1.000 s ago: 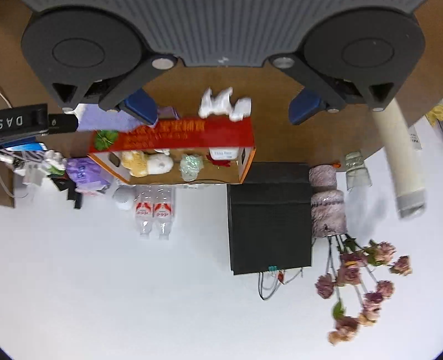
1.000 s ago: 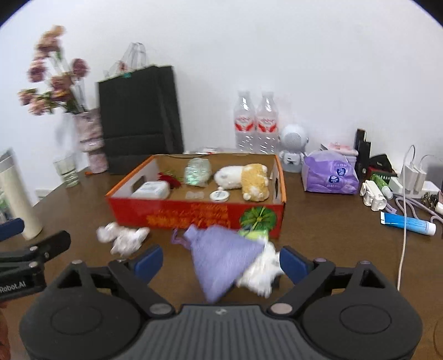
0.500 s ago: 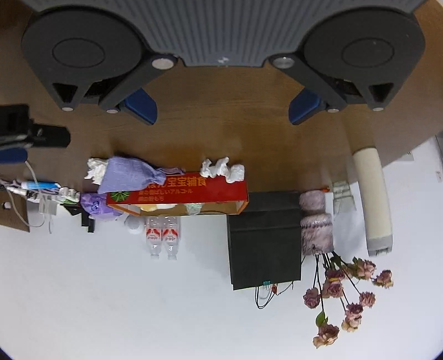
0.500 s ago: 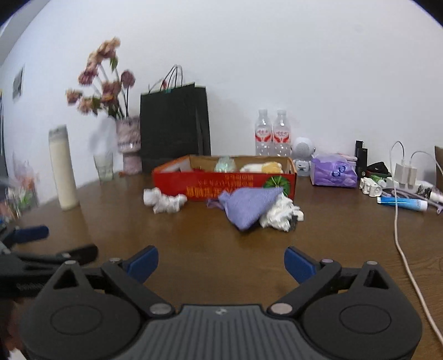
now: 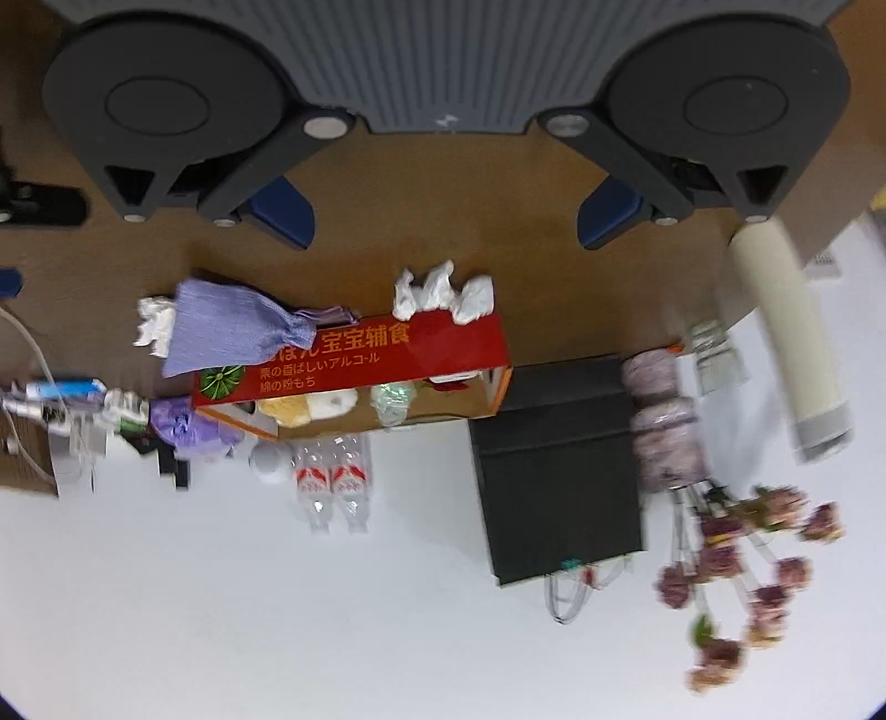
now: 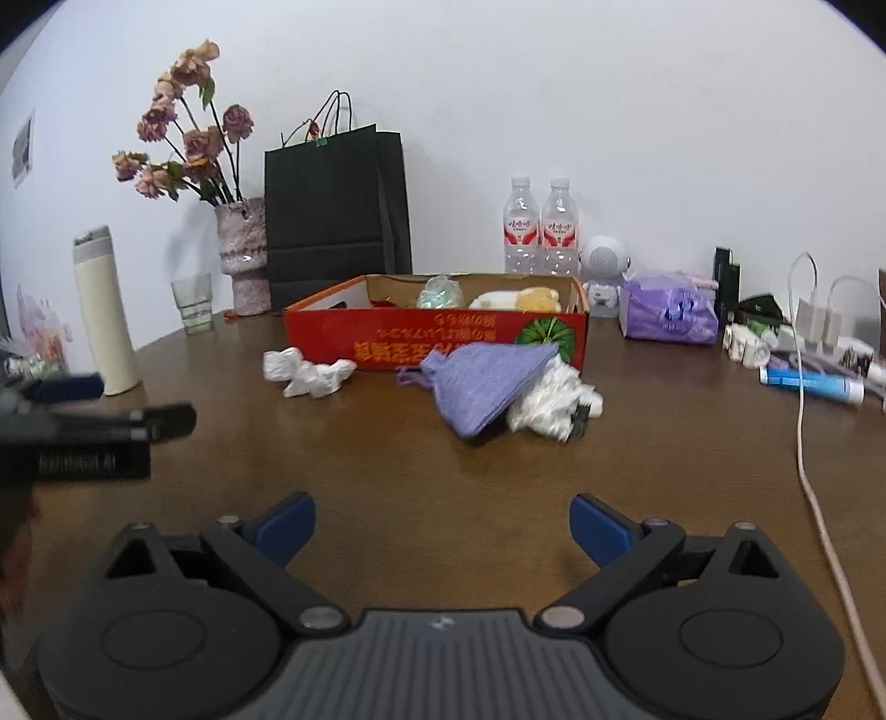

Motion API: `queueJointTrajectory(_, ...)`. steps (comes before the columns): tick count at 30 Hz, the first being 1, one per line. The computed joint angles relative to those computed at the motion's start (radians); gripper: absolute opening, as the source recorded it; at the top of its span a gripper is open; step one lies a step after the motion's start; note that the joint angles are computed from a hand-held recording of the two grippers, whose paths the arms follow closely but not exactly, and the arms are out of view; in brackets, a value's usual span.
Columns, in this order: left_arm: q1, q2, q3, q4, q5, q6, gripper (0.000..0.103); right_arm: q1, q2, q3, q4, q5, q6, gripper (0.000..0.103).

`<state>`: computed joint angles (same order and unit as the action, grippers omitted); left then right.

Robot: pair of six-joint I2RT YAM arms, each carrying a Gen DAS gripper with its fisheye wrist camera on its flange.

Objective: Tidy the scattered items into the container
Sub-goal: 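Grasp the crumpled white tissue with the left tool while the right tool grasps the purple sack, then carry the tissue and purple sack into the box and open both tools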

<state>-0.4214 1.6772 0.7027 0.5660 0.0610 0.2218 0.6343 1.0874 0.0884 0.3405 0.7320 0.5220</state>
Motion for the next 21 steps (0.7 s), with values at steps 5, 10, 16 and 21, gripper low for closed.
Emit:
queueJointTrajectory(5, 0.001, 0.272, 0.41, -0.236, 0.045, 0.024, 0.103, -0.345, 0.175, 0.1, 0.22, -0.275, -0.332, 0.097)
queueJointTrajectory(10, -0.006, 0.503, 0.741, -0.425, 0.072, 0.006, 0.103, -0.568, 0.433, 0.351, 0.217, -0.484, -0.483, 0.089)
queueJointTrajectory(16, 0.002, 0.573, 0.829, -0.481, 0.074, -0.036, 0.034, -0.621, 0.637, 0.545, 0.167, -0.621, -0.532, 0.074)
queueJointTrajectory(21, 0.019, 0.54, 0.766, -0.475, 0.124, -0.019, 0.011, -0.506, 0.714, 0.582, 0.122, -0.512, -0.605, 0.055)
